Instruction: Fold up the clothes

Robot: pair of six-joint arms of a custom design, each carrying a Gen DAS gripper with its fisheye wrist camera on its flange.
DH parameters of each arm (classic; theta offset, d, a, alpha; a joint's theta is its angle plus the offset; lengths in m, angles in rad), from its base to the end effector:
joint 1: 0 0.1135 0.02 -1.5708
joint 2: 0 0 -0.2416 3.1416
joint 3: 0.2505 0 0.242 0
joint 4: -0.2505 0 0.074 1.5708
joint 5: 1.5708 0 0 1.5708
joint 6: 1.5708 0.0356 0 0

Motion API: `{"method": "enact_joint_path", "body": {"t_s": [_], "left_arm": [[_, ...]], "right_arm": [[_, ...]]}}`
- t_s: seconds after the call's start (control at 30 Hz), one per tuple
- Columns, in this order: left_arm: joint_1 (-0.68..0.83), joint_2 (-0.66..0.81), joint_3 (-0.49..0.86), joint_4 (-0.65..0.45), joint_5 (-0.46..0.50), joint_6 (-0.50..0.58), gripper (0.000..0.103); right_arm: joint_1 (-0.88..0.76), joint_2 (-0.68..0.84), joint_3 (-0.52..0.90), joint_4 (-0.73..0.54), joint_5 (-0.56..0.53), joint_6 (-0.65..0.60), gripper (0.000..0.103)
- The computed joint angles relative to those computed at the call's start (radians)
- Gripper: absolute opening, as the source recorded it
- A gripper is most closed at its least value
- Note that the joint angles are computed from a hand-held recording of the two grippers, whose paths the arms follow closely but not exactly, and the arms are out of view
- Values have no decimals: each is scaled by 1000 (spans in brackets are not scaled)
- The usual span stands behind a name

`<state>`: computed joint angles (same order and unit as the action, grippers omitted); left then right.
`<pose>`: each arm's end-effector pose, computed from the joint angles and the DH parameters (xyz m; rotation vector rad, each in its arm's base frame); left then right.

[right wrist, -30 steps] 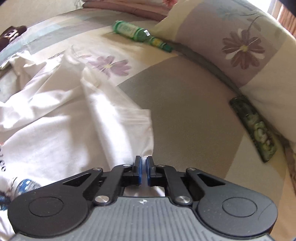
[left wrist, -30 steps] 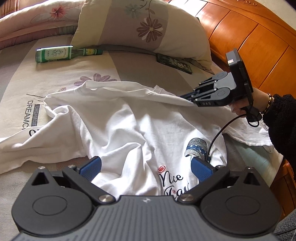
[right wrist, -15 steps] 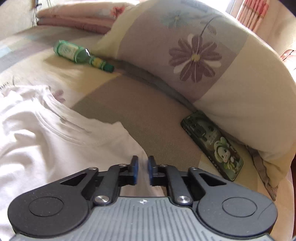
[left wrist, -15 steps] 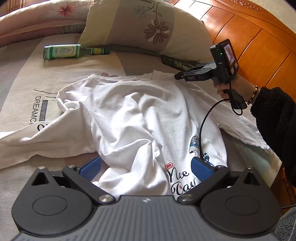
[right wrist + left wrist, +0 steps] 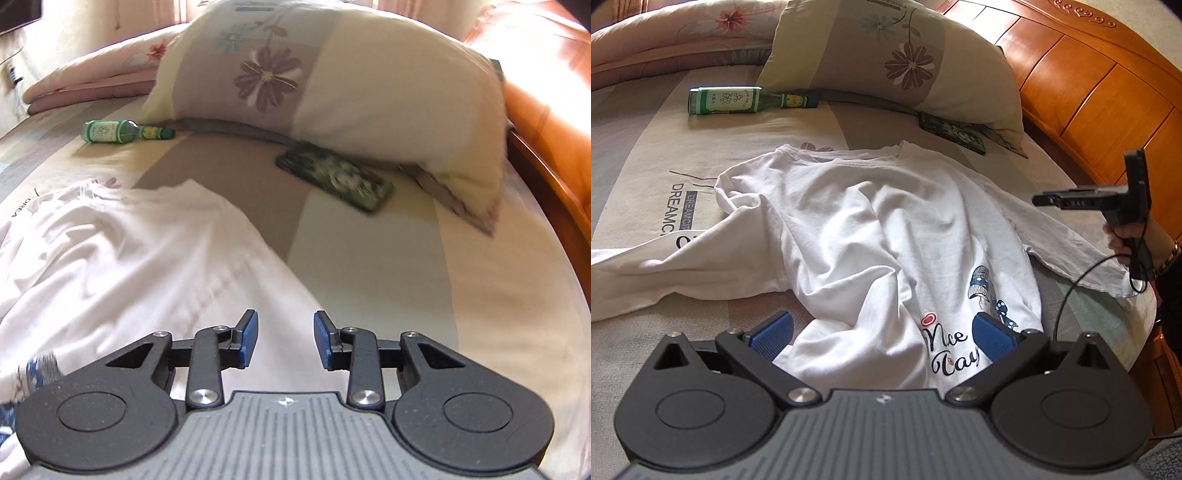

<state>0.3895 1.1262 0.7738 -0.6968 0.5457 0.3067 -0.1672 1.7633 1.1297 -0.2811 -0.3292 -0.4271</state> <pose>0.2002 0.0622 0.2165 0.0812 2.4483 -0.4202 0.3533 -0.0480 0.1748 -0.4492 2.3817 0.1432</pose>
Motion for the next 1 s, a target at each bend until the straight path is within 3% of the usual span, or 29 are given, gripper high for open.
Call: {"method": "enact_joint_path", "body": {"t_s": [0.27,0.37,0.43,0.7,0.87,1.0], "left_arm": [[29,8,-11,14,-15,-5,102],[48,28,3,29,-24,-2,102],[70,56,16,46,-21,0,102],[153,198,60,134,-29,-14,102],[185,301,161,174,-10,-17,102],[214,450,278,165,93,-32,102]], "right_arm": [[-102,-350,-457,100,-132,93,52],[-90,-479,-599,143,-133,135,62],[-68,-548,-666,158,-118,156,63],[30,-580,-714,183,-63,203,68],[39,-565,-701,204,-77,230,71],[60,-542,-703,227,-63,250,71]]}}
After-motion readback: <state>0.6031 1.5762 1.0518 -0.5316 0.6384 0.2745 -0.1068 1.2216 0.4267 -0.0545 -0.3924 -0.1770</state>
